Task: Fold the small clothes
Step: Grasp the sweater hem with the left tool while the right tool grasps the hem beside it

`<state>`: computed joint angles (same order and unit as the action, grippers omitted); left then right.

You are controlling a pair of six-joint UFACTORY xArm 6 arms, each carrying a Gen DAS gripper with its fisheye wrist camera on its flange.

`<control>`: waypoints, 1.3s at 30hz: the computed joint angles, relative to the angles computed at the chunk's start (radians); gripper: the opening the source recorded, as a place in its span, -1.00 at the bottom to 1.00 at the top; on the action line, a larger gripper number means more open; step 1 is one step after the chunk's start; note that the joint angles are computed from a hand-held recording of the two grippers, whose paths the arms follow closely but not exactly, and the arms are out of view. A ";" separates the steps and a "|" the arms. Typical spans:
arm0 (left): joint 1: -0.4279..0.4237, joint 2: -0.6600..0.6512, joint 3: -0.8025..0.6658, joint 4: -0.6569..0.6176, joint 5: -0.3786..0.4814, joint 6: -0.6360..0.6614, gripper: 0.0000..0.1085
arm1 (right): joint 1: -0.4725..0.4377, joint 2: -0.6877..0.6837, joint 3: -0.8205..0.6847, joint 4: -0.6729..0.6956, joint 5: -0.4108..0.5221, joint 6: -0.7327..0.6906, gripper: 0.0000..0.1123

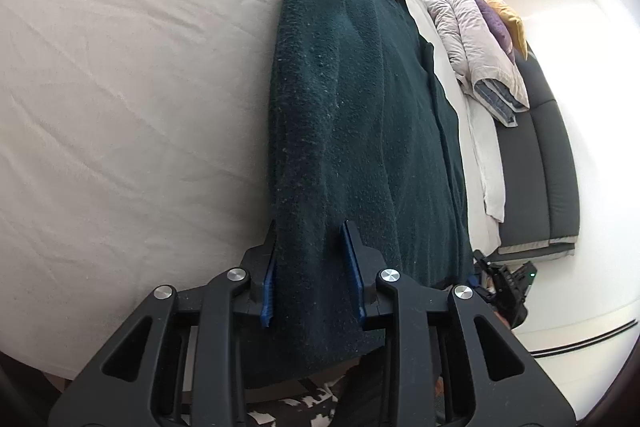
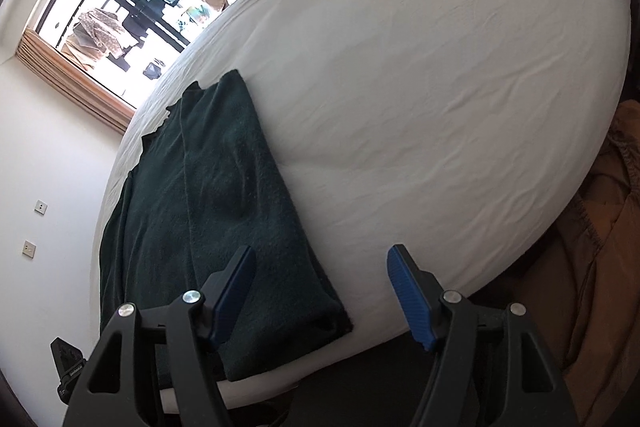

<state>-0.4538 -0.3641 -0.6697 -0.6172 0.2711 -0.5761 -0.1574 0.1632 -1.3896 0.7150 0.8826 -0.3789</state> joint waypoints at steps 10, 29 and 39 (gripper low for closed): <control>-0.003 -0.019 0.002 0.108 0.035 -0.048 -0.51 | 0.005 0.003 0.013 -0.003 0.006 0.034 0.28; -0.015 0.006 -0.059 0.232 0.154 -0.140 -0.50 | -0.018 0.007 -0.016 0.000 0.130 -0.006 -0.05; -0.035 0.061 -0.111 0.271 0.147 -0.118 -0.72 | -0.016 -0.005 -0.014 -0.013 0.164 -0.046 -0.59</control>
